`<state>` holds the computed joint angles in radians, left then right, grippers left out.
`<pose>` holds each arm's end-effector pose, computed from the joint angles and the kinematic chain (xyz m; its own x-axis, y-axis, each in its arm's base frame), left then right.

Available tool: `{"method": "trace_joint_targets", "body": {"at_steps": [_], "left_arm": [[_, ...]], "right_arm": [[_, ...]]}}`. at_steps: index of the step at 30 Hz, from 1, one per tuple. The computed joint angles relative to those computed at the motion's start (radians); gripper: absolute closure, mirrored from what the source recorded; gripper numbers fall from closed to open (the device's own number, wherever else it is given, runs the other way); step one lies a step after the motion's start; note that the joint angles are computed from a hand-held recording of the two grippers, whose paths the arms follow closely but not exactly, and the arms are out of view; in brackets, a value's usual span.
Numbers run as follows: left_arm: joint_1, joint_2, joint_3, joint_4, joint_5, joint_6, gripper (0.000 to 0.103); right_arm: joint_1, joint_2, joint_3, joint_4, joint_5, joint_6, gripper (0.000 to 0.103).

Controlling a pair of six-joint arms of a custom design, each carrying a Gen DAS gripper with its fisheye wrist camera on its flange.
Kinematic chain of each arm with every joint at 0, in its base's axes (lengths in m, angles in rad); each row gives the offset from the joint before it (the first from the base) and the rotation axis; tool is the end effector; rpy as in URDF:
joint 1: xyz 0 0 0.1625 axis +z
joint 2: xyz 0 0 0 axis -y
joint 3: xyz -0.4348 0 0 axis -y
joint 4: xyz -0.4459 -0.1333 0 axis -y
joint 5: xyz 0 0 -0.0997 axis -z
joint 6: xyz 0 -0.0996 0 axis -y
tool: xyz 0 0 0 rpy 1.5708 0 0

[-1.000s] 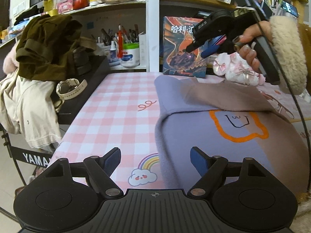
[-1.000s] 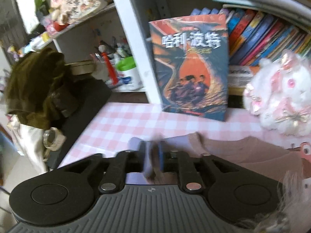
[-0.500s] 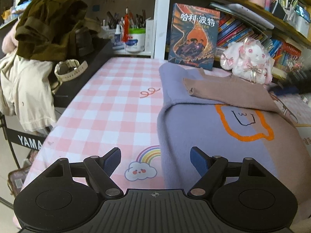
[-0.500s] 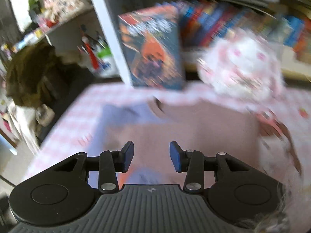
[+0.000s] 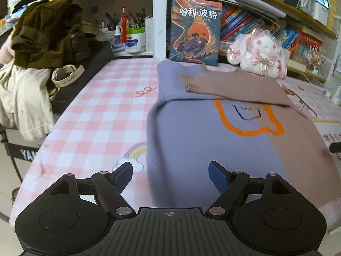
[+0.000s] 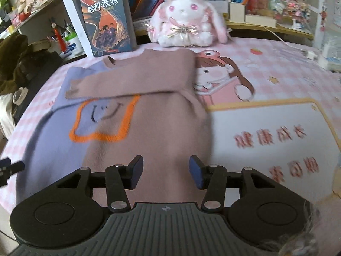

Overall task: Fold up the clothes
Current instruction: 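Grasp the sweater hem with the left gripper while the right gripper grasps the mauve hem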

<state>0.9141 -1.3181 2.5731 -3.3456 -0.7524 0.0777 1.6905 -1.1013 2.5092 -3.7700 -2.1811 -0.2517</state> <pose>-0.0612 -0.4169 0.1501 -0.7192 0.1830 -0.6703 0.5875 0.6752 -0.4460 0.1231 -0.3852 0.1238 -0.8142 0.1234 0.5673 -0.2961 0.7523 -0.5885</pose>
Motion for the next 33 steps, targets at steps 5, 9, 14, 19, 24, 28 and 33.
{"method": "trace_joint_targets", "body": {"at_steps": [5,9,14,19,24,28,33], "left_arm": [[-0.089,-0.058,0.076,0.085,0.069,-0.122,0.022],[-0.170,-0.091,0.148,0.107,0.134,-0.232,0.022],[-0.238,-0.103,0.202,0.159,0.224,-0.356,0.022],[-0.211,-0.089,0.186,0.125,0.218,-0.317,0.022],[-0.129,-0.132,0.139,0.194,0.138,-0.275,0.024],[-0.049,-0.155,0.082,0.293,0.080,-0.329,0.035],[0.019,-0.155,0.043,0.297,0.006,-0.315,0.058]], "right_arm": [[-0.028,-0.038,0.104,-0.087,0.014,-0.014,0.052],[-0.055,-0.049,0.165,-0.151,0.037,-0.026,0.052],[-0.076,-0.044,0.215,-0.213,0.051,-0.026,0.049],[-0.078,-0.024,0.229,-0.248,0.047,-0.011,0.046],[-0.071,0.001,0.213,-0.266,0.045,0.015,0.046],[-0.057,0.024,0.185,-0.270,0.026,0.024,0.046],[-0.041,0.037,0.151,-0.234,-0.006,0.047,0.053]]}}
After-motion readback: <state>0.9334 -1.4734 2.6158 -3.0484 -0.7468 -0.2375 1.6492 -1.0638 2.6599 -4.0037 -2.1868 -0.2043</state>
